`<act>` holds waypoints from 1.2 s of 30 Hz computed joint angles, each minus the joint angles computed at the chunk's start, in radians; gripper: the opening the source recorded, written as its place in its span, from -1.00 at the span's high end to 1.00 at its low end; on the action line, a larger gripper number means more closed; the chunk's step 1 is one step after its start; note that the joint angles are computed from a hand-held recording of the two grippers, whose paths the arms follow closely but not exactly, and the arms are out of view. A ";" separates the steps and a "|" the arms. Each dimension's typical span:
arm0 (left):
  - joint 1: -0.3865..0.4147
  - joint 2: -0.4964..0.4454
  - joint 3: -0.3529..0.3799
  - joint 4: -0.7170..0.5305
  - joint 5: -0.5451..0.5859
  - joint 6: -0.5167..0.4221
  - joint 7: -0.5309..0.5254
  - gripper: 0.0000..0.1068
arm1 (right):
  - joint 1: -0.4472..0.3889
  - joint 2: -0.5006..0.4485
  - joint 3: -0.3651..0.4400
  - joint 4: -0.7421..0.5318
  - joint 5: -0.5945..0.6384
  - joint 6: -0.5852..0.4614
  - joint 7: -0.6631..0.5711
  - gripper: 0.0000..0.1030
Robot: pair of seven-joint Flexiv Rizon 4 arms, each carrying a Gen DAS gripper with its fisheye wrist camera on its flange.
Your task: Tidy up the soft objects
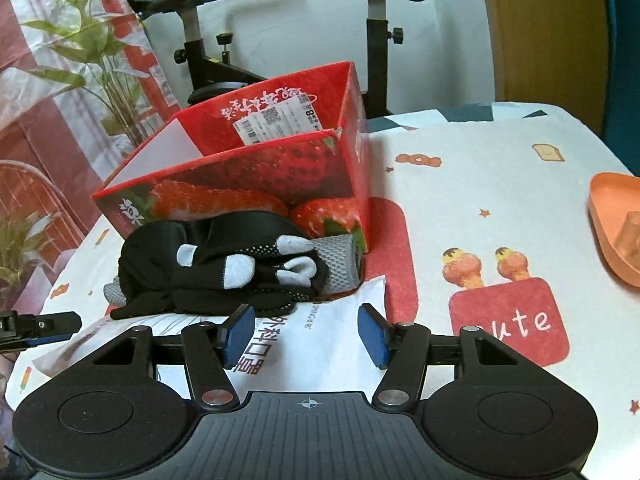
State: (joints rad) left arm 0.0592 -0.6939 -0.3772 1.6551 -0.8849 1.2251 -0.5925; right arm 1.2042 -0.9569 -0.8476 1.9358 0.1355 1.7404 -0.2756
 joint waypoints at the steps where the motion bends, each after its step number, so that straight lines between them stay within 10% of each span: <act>1: 0.001 -0.002 -0.002 -0.006 -0.001 0.000 0.000 -0.09 | -0.004 0.000 0.001 -0.004 -0.002 0.001 -0.002 -0.04; 8: -0.010 -0.031 -0.028 -0.079 0.026 -0.007 0.046 -0.08 | -0.075 0.010 0.039 -0.065 -0.064 -0.013 -0.063 -0.04; 12: -0.036 -0.075 -0.013 -0.148 0.078 -0.055 0.064 0.26 | -0.138 0.007 0.072 -0.127 -0.112 -0.050 -0.096 -0.04; 36: -0.081 -0.203 0.056 -0.305 0.266 -0.180 -0.059 0.24 | -0.350 0.013 0.293 -0.219 -0.179 -0.033 -0.126 -0.05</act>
